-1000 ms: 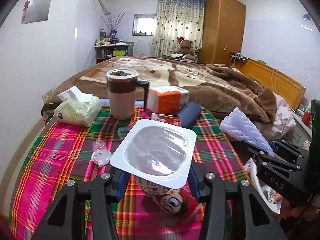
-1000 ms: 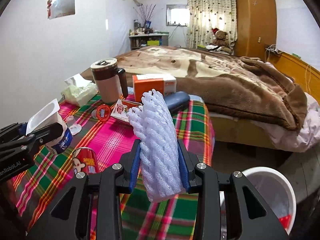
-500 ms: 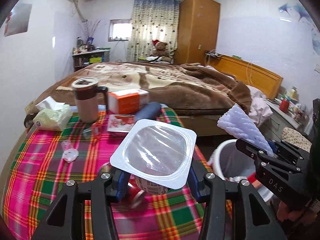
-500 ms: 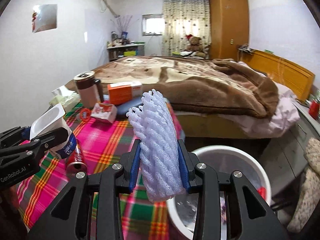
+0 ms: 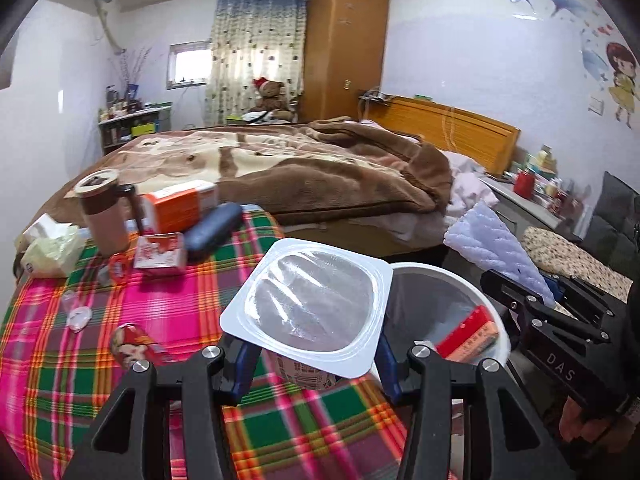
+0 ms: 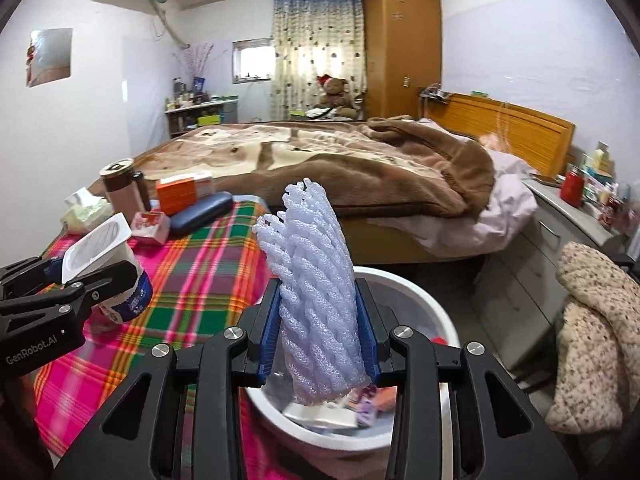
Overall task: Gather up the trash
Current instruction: 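Lift and carry the yogurt tub and foam net over the bin, then open both tools to drop the tub and foam net into the bin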
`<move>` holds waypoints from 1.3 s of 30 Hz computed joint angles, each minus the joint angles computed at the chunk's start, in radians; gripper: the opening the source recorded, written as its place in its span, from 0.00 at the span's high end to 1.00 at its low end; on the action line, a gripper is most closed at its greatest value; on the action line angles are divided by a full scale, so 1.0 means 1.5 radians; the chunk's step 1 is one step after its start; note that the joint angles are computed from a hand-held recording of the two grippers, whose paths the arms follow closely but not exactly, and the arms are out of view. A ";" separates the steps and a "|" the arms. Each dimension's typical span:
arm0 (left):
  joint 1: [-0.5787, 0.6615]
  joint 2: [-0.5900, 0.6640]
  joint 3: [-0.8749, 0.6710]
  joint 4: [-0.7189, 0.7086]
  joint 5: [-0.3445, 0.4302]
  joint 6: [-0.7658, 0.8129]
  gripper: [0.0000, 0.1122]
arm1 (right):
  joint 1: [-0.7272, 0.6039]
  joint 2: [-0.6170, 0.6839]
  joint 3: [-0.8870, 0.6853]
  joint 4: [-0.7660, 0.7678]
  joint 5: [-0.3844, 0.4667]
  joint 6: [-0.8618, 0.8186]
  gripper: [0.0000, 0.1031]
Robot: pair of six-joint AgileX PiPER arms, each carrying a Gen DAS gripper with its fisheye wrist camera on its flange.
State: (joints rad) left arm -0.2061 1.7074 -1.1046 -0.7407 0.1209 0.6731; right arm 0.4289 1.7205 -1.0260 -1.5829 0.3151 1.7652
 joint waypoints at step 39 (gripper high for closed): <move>-0.115 0.182 -0.174 0.217 0.066 -0.240 0.39 | -0.149 0.044 0.021 0.257 -0.074 -0.279 0.37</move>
State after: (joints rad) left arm -0.3779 1.9805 -1.3660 -0.4155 0.2199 0.3129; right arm 0.2048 1.7865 -0.9942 -1.1971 0.2034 1.3469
